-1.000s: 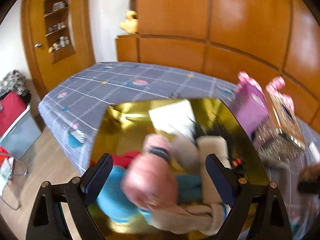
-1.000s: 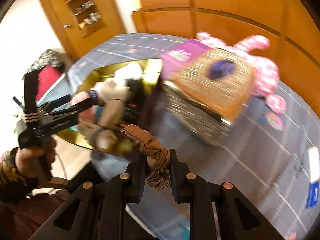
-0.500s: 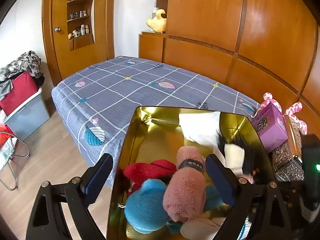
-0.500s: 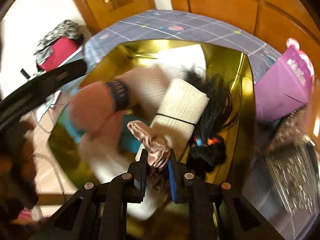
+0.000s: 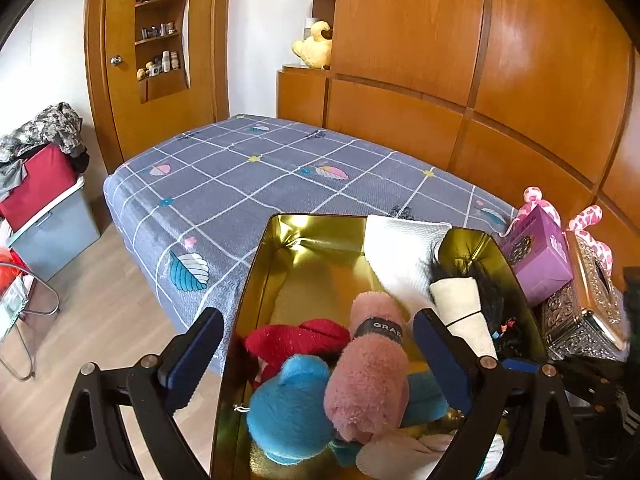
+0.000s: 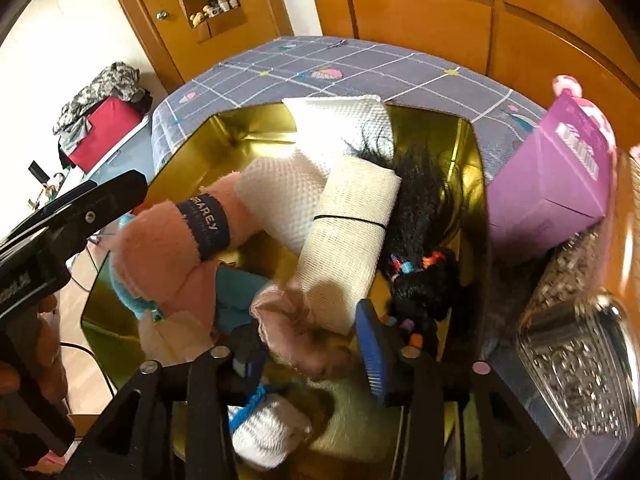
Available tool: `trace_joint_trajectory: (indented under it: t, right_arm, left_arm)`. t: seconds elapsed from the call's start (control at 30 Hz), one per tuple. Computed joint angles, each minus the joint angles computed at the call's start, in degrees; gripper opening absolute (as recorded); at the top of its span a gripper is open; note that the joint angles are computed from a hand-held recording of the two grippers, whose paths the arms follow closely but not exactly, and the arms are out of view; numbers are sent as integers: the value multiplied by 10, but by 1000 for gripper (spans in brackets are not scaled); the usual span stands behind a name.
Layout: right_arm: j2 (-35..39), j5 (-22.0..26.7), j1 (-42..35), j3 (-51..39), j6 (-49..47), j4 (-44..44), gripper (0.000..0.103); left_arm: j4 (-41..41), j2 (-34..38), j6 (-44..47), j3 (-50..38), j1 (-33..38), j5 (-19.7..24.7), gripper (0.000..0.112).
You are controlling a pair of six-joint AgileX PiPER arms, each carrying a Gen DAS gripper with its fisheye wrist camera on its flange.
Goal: Organize soft objects
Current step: 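Carry the brown scrunchie with the right tool into the tray and release, then grasp the white cloth with the left tool while the right grasps the tissue pack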
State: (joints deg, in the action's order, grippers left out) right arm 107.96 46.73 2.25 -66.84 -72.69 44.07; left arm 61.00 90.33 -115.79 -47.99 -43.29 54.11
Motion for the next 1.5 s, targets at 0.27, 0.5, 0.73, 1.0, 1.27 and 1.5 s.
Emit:
trace_joint_trajectory:
  t: [0.27, 0.5, 0.73, 1.0, 1.27, 1.5]
  right_arm:
    - [-43, 3, -36, 40, -27, 20, 48]
    - [-78, 16, -62, 72, -64, 51, 48]
    - [-107, 51, -113, 84, -94, 91, 50]
    - [-117, 69, -183, 69, -99, 107, 50]
    - [-79, 60, -261, 0, -75, 94, 50]
    - [-12, 33, -332, -104, -18, 54, 50]
  left_arm:
    - [4, 10, 10, -17, -20, 14, 96]
    - [5, 21, 19, -30, -38, 18, 96]
    - [6, 29, 28, -40, -48, 16, 96]
    - [10, 34, 34, -48, -61, 19, 96]
    - [19, 44, 42, -58, -75, 17, 96]
    - [35, 61, 62, -80, -101, 15, 96]
